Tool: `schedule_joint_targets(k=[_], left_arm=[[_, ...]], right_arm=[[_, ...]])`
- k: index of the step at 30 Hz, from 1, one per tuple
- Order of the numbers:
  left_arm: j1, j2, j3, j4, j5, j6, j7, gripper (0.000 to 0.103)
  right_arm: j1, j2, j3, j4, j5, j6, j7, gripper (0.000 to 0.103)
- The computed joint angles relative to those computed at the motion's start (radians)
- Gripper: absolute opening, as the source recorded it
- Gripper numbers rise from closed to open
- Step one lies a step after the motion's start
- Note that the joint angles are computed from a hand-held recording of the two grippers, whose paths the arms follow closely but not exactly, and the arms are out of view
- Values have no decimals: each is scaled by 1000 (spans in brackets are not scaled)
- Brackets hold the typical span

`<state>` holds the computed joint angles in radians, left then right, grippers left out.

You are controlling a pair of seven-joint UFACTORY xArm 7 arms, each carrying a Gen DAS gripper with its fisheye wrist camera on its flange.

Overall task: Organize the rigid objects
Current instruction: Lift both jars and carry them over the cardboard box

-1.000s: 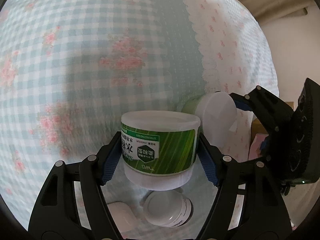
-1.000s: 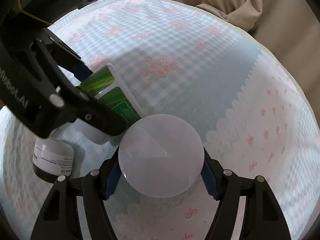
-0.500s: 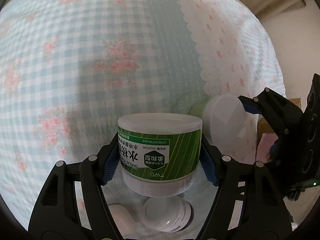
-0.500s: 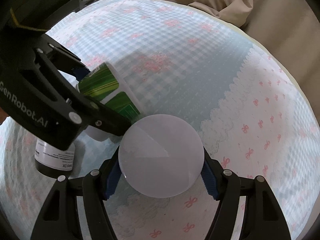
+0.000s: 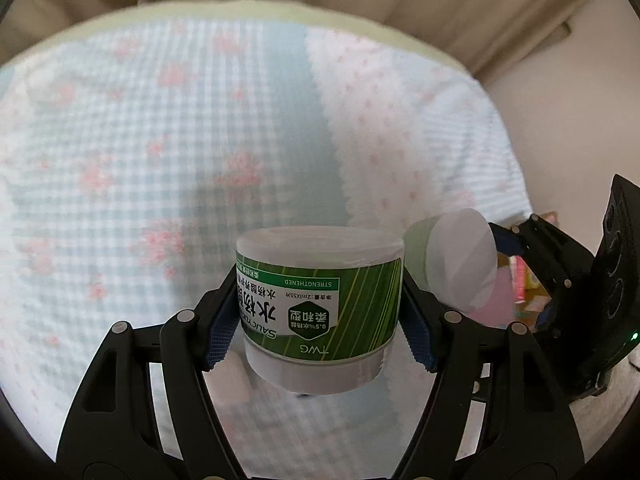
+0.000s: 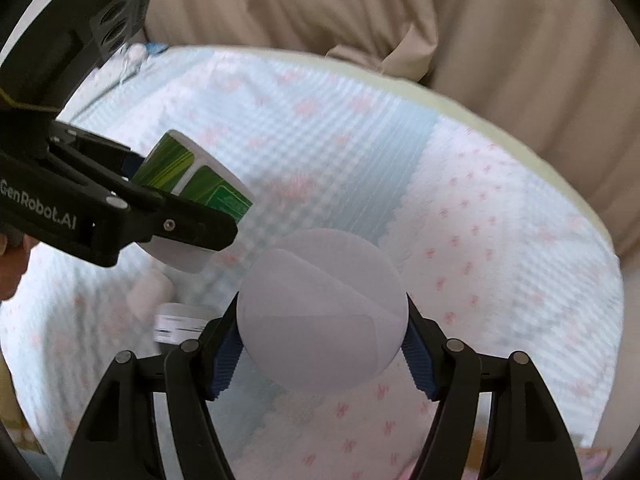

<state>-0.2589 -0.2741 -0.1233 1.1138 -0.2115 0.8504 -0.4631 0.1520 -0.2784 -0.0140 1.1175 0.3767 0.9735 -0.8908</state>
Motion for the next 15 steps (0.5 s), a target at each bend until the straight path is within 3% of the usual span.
schedule_joint_targets(k=[9,15], left_arm=[[-22,-78,-57,230,65,210,-100,68],[-53,-10,-130,447,144,315,-154,68]], right_arm=[[-51,-148,-45,178,-50,273,227,66],[-83,-163,-99,330,-87,410,259,66]])
